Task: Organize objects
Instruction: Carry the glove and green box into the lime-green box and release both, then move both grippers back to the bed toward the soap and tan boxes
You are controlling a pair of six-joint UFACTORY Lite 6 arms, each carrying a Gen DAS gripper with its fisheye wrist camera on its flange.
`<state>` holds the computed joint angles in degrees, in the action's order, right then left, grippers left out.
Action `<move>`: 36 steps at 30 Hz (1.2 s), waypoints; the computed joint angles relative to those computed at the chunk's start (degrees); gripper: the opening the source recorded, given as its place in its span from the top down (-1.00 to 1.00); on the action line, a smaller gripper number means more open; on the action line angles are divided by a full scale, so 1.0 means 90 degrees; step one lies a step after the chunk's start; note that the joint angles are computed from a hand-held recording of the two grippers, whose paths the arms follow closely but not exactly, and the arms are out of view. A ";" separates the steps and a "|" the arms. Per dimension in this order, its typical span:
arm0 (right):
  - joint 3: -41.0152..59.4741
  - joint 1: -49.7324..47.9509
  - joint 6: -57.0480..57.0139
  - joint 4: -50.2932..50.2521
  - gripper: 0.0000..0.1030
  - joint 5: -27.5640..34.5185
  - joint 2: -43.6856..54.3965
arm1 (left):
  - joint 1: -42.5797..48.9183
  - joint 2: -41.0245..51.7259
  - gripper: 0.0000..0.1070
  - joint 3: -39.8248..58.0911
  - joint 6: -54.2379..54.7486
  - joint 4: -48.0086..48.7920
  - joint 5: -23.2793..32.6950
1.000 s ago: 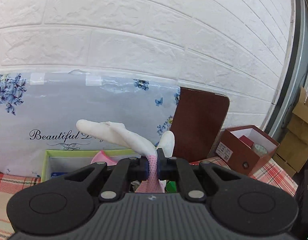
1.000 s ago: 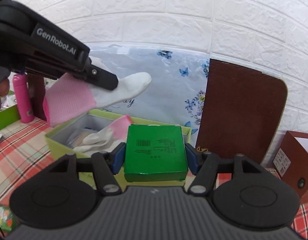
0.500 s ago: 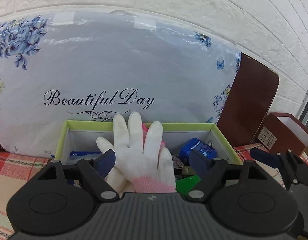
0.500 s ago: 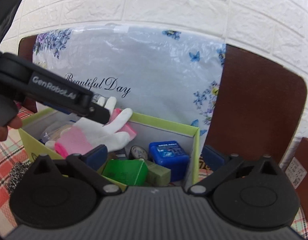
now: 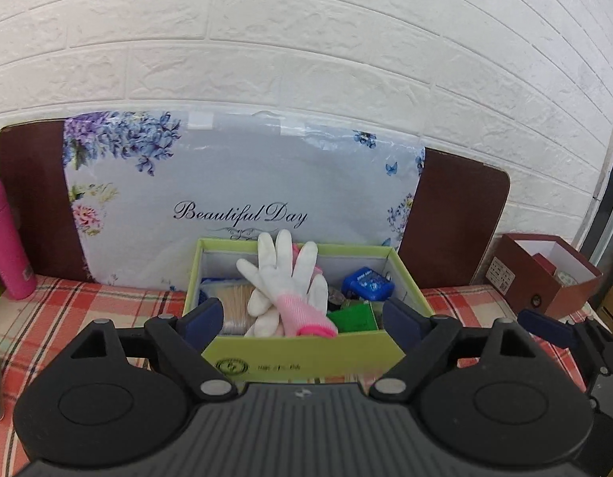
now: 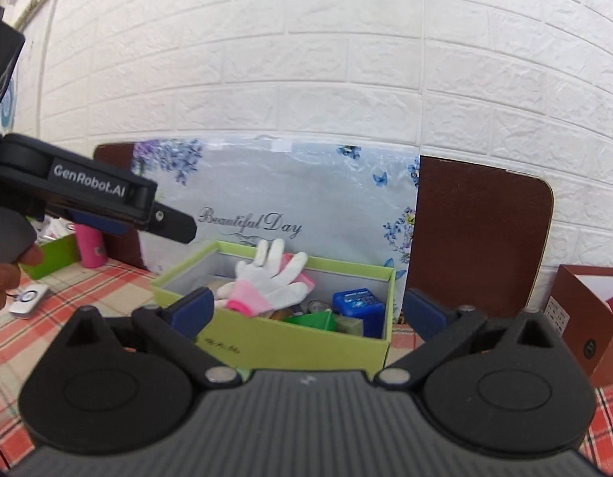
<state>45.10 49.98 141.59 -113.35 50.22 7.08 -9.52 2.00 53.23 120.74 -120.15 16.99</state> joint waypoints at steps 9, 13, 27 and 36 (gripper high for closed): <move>-0.0893 0.1914 0.0923 0.1439 -1.00 0.0784 -0.0312 | -0.0104 -0.2215 -0.69 -0.2689 0.1628 -0.1643 -0.0336; -0.1073 0.2380 0.1623 0.1636 -1.00 0.0761 -0.0196 | -0.0147 -0.2440 -0.69 -0.3300 0.2709 -0.2817 -0.0477; -0.0975 0.2960 0.2795 0.1786 -1.00 0.0499 0.0665 | 0.0761 -0.2202 -0.69 -0.3986 0.1844 -0.1667 -0.0188; -0.0150 0.2300 0.3108 -0.0218 -1.00 -0.0505 0.1952 | 0.3205 -0.1185 -0.69 -0.3924 0.1262 0.0574 0.1282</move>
